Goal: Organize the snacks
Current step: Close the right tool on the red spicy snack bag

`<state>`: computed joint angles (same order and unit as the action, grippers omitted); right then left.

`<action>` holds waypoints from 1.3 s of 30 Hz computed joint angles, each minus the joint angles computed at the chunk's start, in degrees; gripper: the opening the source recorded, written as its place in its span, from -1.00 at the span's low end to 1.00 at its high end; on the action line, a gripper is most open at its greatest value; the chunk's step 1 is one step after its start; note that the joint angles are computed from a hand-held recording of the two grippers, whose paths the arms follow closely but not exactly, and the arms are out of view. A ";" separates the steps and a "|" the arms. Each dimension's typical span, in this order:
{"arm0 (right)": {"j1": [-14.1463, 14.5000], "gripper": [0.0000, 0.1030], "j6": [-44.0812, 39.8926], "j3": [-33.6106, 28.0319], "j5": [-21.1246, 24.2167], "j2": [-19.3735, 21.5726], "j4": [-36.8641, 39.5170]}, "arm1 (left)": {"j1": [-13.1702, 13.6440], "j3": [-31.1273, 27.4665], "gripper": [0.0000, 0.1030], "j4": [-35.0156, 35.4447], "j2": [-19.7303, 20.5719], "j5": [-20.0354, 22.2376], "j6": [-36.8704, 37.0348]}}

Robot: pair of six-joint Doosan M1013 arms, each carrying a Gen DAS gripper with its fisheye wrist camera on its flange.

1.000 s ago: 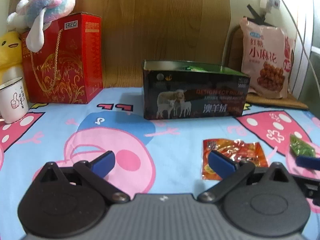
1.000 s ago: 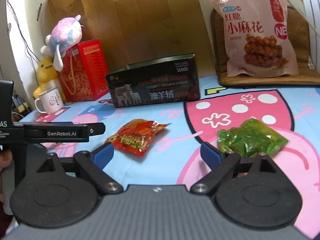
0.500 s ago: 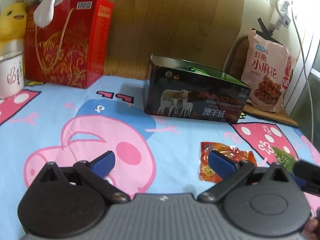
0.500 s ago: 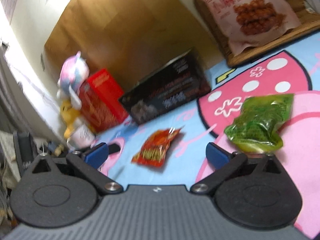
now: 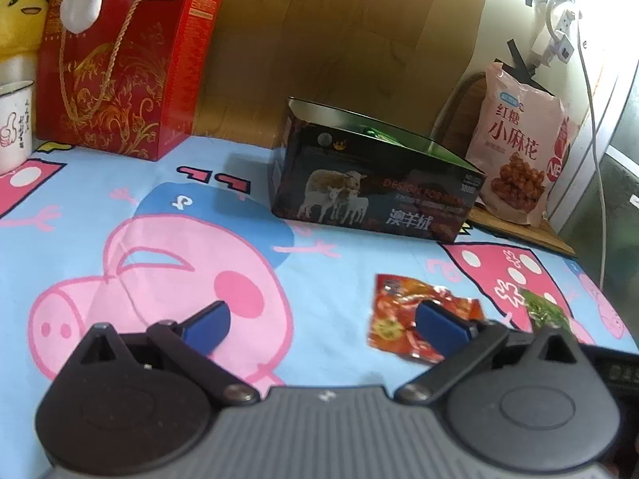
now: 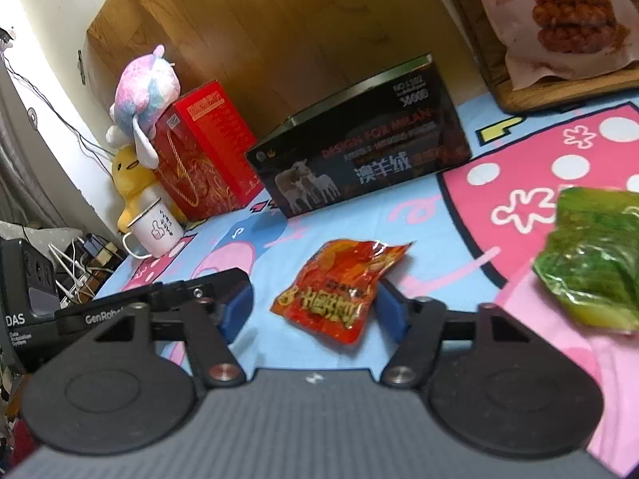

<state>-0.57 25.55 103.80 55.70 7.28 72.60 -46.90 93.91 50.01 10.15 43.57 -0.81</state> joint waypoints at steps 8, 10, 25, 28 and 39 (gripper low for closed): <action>-0.01 -0.74 1.53 -1.77 4.02 1.21 -3.88 | 0.31 0.79 0.67 -0.16 -0.49 -3.15 -1.02; -0.24 -0.76 -0.65 -1.40 4.96 0.95 -3.11 | 0.37 0.96 0.63 0.03 -0.58 -3.41 -1.89; -0.55 -0.28 2.80 -0.65 3.52 0.61 -1.10 | 0.54 1.76 0.64 1.13 -1.03 -5.13 -5.72; -0.36 -0.28 2.83 -1.25 4.12 0.99 -1.74 | 0.61 1.87 0.64 1.11 -1.09 -5.60 -5.84; 0.78 -0.85 -9.21 0.25 4.67 -0.74 -2.58 | 0.96 2.42 0.55 1.67 -1.39 -7.01 -7.88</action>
<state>0.21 16.34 104.05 60.37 6.54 70.02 -45.93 96.33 51.68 8.76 36.56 -8.69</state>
